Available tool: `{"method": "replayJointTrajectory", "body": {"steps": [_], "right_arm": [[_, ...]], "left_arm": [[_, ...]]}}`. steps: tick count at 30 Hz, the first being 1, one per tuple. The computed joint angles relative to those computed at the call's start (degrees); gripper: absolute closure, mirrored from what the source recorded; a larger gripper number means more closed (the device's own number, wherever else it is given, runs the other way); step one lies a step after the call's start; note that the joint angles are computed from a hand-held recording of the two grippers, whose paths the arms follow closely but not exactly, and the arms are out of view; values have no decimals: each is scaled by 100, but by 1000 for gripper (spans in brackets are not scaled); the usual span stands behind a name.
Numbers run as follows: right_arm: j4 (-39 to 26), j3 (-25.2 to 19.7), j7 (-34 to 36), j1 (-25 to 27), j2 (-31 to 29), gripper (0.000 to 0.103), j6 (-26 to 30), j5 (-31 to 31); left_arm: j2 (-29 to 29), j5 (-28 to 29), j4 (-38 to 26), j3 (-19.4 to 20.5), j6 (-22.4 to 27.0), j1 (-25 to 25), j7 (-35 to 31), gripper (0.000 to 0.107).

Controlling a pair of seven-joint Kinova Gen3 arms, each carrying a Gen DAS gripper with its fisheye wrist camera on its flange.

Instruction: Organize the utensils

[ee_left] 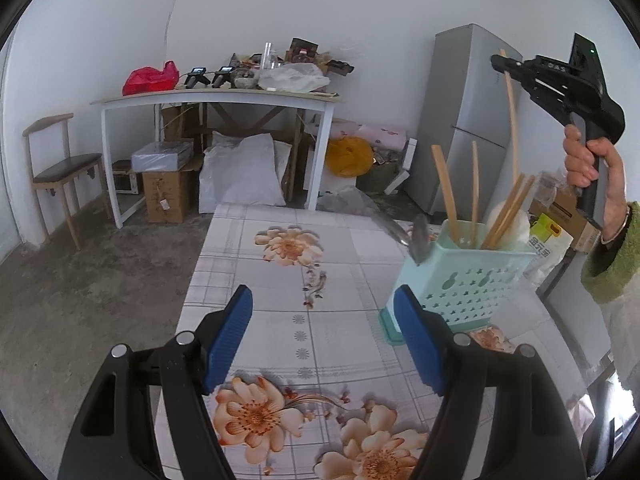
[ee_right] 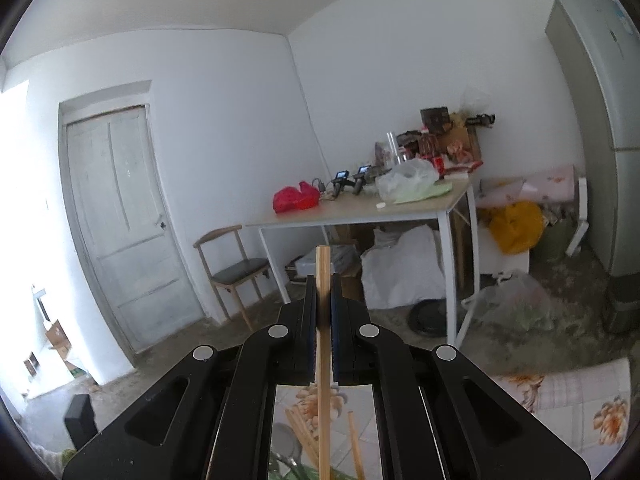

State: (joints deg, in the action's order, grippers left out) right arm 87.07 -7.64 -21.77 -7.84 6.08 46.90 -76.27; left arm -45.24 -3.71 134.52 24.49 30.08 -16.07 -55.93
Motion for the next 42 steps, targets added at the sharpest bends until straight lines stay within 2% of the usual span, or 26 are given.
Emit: {"method": "replayJointTrajectory", "body": {"steps": [7, 11, 12, 14, 15, 18, 21, 23, 25, 27, 29, 32, 35, 37, 39, 42], "right_arm": [[880, -41, 1043, -105, -142, 99, -424, -343], [1180, 104, 1129, -83, -269, 95, -156, -263], [1224, 94, 1097, -28, -308, 91, -107, -232], [1390, 252, 929, -24, -450, 50, -49, -200], [1488, 338, 945, 42, -519, 43, 69, -324], [1821, 632, 1045, 266, -728, 37, 511, -699], [2315, 1021, 1093, 590, -875, 32, 1105, -1112], [2523, 1079, 972, 975, -761, 31, 1567, -1167], [2575, 930, 603, 1467, -400, 31, 2033, -1027], [2513, 846, 256, 1675, 103, 31, 2499, -880], [2384, 1016, 167, 1458, 528, 31, 2752, -718], [2172, 801, 86, 1384, 856, 31, 2710, -563], [2039, 499, 25, 1388, 1091, 29, 2620, -499], [2046, 487, 68, 1277, 978, 29, 2378, -469], [2108, 416, 117, 1334, 963, 29, 2387, -476], [2162, 375, 183, 1318, 946, 29, 2379, -478]], "left_arm": [[73, 9, -3, 73, -59, 56, -54, 37], [270, 21, 32, 10, -274, 154, -135, 37], [374, 27, 35, -4, -363, 199, -169, 37], [611, 31, 47, -55, -603, 335, -264, 37], [753, 35, 45, -58, -751, 401, -311, 37], [1170, 5, 63, -93, -1228, 617, -495, 36], [1661, -48, 52, -63, -1775, 785, -715, 33], [2075, -84, 26, -63, -2147, 918, -900, 32], [2378, -98, -21, 63, -2353, 867, -1014, 32], [2649, -114, -77, 381, -2531, 615, -1075, 32], [2790, -69, -127, 856, -2629, 167, -1103, 32], [2777, -9, -162, 1514, -2679, -491, -1000, 31], [2819, 171, -163, 1402, -2718, -412, -967, 31], [2785, 239, -192, 1386, -2628, -413, -950, 31], [2707, 249, -213, 1472, -2517, -514, -896, 31], [2619, 227, -196, 1388, -2400, -452, -828, 31]]}}
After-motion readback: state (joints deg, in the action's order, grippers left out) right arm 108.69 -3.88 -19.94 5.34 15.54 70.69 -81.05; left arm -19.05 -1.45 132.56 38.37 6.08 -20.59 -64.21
